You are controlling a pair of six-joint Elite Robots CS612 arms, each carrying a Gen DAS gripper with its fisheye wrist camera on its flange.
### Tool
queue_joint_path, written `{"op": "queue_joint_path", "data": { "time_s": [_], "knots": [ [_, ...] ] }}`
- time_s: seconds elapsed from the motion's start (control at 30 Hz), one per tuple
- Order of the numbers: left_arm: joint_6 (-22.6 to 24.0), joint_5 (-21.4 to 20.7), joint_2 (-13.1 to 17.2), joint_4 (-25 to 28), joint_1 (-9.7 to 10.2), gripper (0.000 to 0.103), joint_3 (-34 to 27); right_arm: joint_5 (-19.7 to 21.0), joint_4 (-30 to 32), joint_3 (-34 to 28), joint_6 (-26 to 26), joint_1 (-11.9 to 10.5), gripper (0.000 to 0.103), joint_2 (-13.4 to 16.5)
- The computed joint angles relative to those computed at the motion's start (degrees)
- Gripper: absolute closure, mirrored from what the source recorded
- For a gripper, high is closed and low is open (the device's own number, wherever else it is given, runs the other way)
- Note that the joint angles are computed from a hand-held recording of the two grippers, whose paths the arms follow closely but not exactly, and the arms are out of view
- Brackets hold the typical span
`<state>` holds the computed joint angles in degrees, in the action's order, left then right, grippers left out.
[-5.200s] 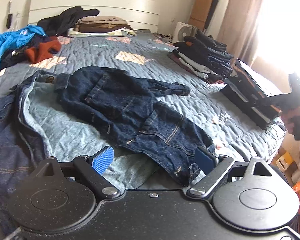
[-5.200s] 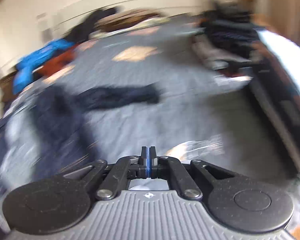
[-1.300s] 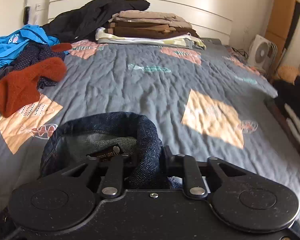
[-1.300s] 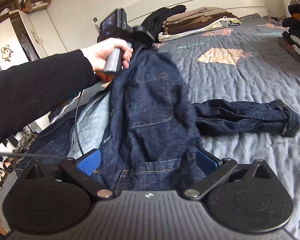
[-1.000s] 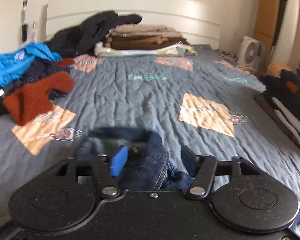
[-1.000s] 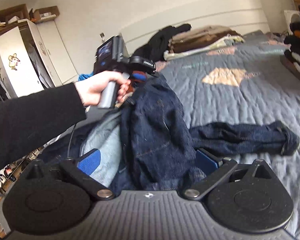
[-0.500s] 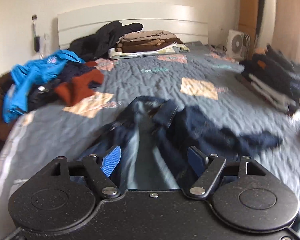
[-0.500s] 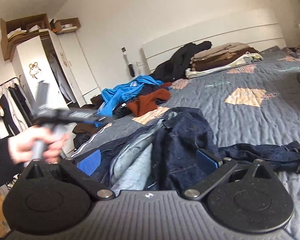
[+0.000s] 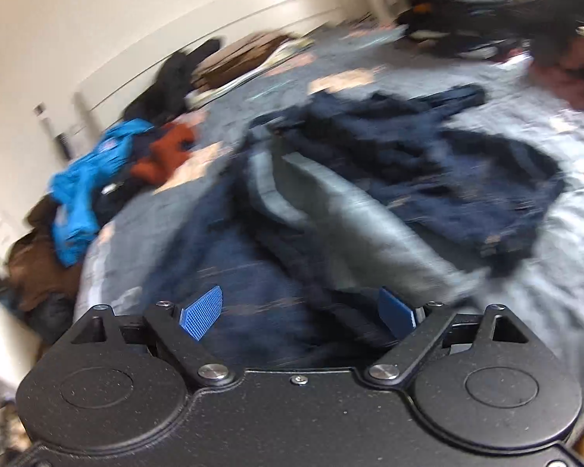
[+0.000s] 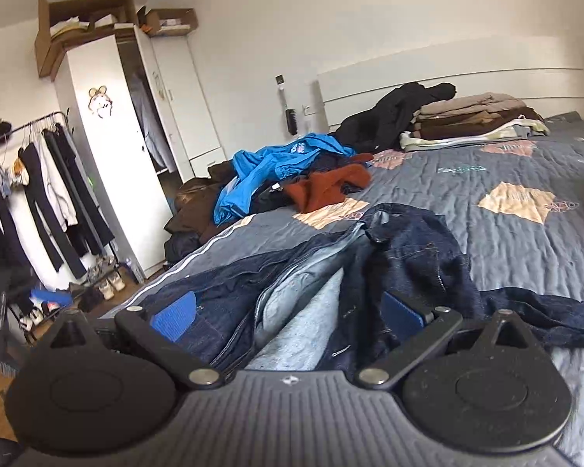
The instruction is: Fold clothes
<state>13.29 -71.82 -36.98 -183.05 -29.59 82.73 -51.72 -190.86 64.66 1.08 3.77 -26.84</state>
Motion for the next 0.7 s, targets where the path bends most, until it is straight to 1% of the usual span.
{"op": "queue_joint_path", "data": {
  "time_s": [0.03, 0.07, 0.17, 0.23, 0.27, 0.3, 0.33, 0.37, 0.4, 0.43, 0.53, 0.6, 0.7],
  "knots": [
    [0.94, -1.16, 0.75, -0.86, -0.44, 0.017, -0.25, -0.28, -0.26, 0.16, -0.10, 0.05, 0.002, -0.13],
    [2.68, -2.03, 1.51, -0.21, -0.74, 0.017, -0.78, -0.41, -0.22, 0.23, -0.25, 0.04, 0.002, -0.23],
    [6.28, -1.66, 3.83, 2.15, -1.86, 0.020, -2.45, -0.70, -0.22, 0.41, -0.67, -0.01, 0.002, -0.43],
    [9.38, -3.06, 4.91, 1.63, -2.44, 0.029, -3.14, -0.67, 0.36, 0.45, -1.56, -0.05, 0.002, -0.46],
    [11.16, -3.35, 5.23, 2.19, -2.54, 0.032, -3.36, -0.68, 0.74, 0.43, -1.94, -0.06, 0.002, -0.45],
    [12.93, -3.63, 5.56, 2.77, -2.64, 0.036, -3.60, -0.75, 1.01, 0.34, -1.80, -0.10, 0.002, -0.38],
    [14.71, -3.88, 5.89, 3.37, -2.74, 0.046, -3.85, -0.74, 1.33, 0.26, -1.68, -0.14, 0.002, -0.32],
    [16.30, -4.03, 6.11, 4.02, -2.81, 0.051, -3.93, -0.38, 1.88, 0.20, -1.70, -0.25, 0.002, -0.28],
    [17.11, -3.96, 5.84, 4.61, -2.69, 0.059, -3.29, -0.16, 2.15, 0.16, -1.79, -0.33, 0.002, -0.23],
    [17.16, -3.97, 5.31, 4.80, -2.40, 0.061, -2.40, -0.17, 2.34, 0.21, -1.98, -0.35, 0.002, -0.22],
    [14.58, -2.60, 2.72, 6.04, -1.22, 0.061, 0.79, -0.03, 3.12, 0.21, -2.42, -0.54, 0.002, -0.17],
    [12.34, -0.73, 0.77, 7.49, -0.55, 0.061, 3.18, 0.06, 3.63, -0.19, -1.98, -0.64, 0.002, 0.10],
    [10.60, 2.21, -0.43, 8.27, 0.37, 0.060, 4.98, -0.24, 4.67, -0.68, -1.44, -0.53, 0.002, 0.42]
  ]
}}
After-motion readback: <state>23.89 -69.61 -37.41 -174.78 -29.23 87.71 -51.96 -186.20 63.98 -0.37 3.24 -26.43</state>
